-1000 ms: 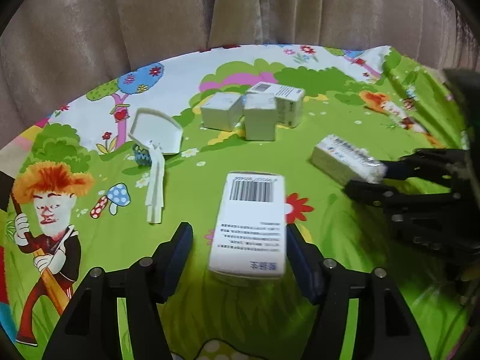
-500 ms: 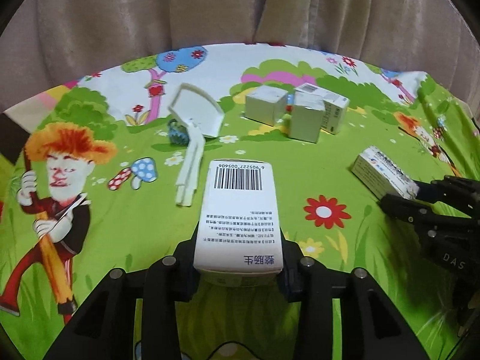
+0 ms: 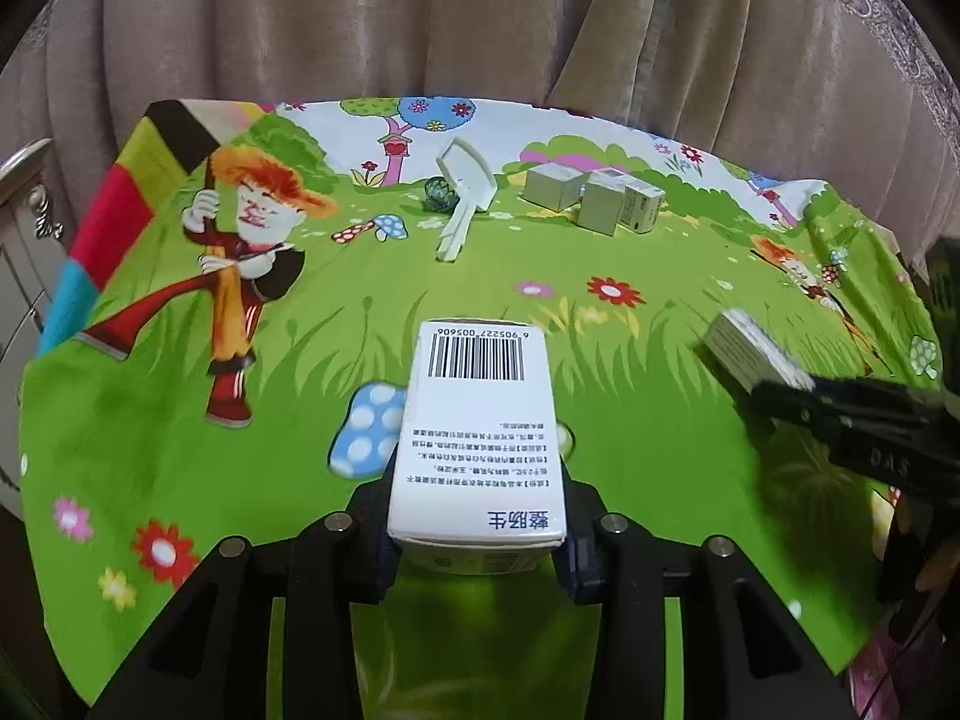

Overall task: Organize rigid objects
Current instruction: 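Carry the barcode box with the left gripper while the right carries the blue-logo box to the storage box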

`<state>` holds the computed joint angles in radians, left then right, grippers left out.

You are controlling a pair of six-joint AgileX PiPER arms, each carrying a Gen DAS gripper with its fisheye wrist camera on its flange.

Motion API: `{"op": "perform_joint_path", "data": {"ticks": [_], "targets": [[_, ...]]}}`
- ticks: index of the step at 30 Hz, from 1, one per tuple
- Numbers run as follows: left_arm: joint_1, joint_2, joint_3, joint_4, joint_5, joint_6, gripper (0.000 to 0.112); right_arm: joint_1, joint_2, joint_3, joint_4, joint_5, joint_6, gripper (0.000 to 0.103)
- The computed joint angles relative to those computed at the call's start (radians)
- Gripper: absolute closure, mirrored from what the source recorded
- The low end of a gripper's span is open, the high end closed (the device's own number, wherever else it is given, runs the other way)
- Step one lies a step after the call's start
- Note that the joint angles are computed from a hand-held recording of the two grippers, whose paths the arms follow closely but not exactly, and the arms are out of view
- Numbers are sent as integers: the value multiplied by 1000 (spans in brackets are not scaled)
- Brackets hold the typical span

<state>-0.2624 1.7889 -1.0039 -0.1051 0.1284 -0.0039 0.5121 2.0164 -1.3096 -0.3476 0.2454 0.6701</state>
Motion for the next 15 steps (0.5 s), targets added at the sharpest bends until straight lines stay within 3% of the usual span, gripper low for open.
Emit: {"op": "perform_joint_path", "data": {"ticks": [2, 8, 12, 15], "targets": [[-5, -21, 24, -82, 0, 80, 71, 23, -41, 55, -79, -6, 84, 66], [-87, -60, 65, 37, 1, -28, 71, 74, -182, 215, -212, -8, 213, 66], [-170, -66, 50, 268, 39, -255, 71, 91, -292, 332, -364, -5, 396, 66], [-230, -74, 25, 417, 84, -400, 71, 116, -389, 421, -518, 45, 560, 66]]}}
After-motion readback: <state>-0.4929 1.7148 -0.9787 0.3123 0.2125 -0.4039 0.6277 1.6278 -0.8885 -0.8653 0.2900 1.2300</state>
